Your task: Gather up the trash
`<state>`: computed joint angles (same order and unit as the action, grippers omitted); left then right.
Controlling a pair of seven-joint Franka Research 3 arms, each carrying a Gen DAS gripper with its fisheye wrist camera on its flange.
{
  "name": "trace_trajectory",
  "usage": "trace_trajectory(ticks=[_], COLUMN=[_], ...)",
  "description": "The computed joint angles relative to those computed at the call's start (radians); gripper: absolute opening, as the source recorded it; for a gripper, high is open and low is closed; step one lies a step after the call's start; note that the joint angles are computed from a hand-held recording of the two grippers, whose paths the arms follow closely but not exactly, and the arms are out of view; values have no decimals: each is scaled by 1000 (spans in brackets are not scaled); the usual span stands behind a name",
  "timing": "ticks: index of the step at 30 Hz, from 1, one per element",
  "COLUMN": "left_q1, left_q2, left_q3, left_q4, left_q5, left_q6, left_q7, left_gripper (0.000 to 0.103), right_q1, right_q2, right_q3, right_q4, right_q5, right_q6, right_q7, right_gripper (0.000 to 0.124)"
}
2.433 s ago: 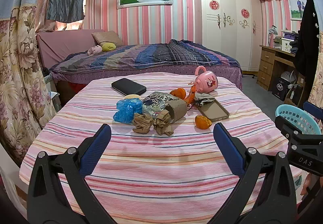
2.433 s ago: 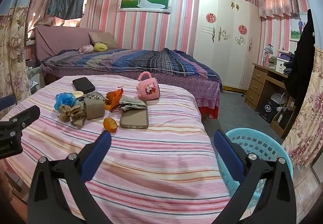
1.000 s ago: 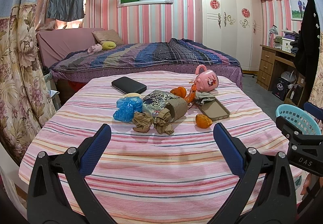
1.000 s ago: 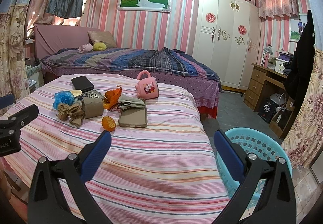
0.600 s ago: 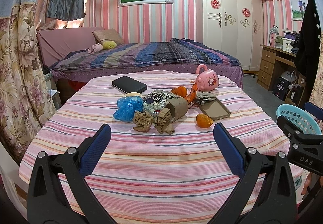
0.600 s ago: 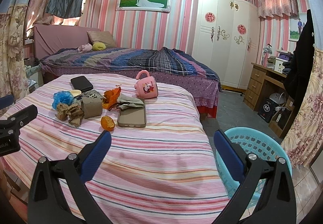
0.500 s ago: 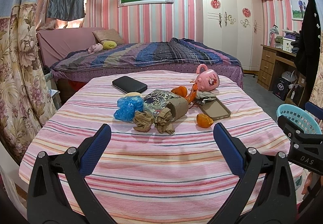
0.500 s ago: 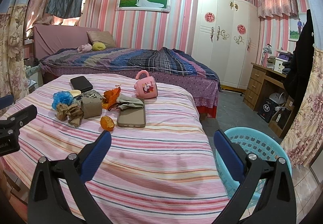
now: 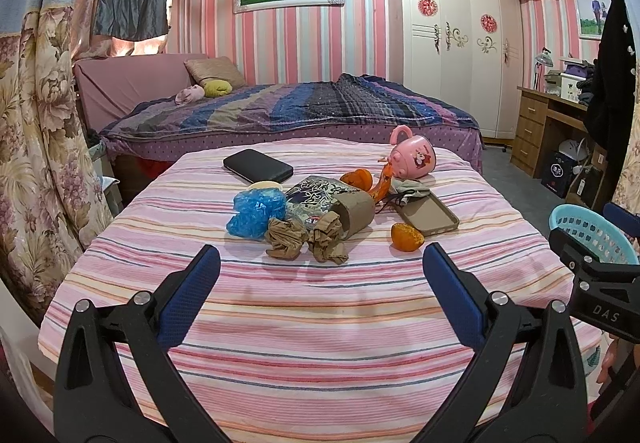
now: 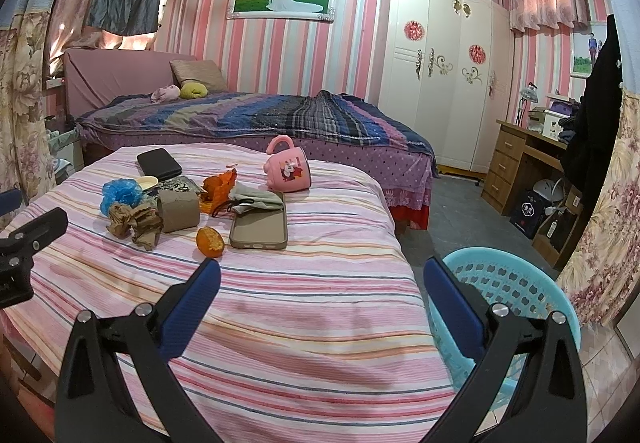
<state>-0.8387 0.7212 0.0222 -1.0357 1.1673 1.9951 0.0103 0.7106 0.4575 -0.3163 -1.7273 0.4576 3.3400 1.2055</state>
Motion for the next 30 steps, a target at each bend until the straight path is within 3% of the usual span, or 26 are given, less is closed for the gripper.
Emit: trace_trajectory(ticks=[23, 30], left_q1=[-8, 1], left_q2=[30, 24], left_q3=[14, 27], left_q4=[68, 100], left_q5=[-34, -32], left_q6=[-42, -41], left_q7=[28, 54], left_gripper=[98, 98], right_q1=[49, -23], right_q2=[41, 36], right_q3=[-73, 4], right_q4=[61, 121], right_q5=[-25, -118], right_q6=[-48, -95], right_q7=[72, 128], right_gripper=[99, 99])
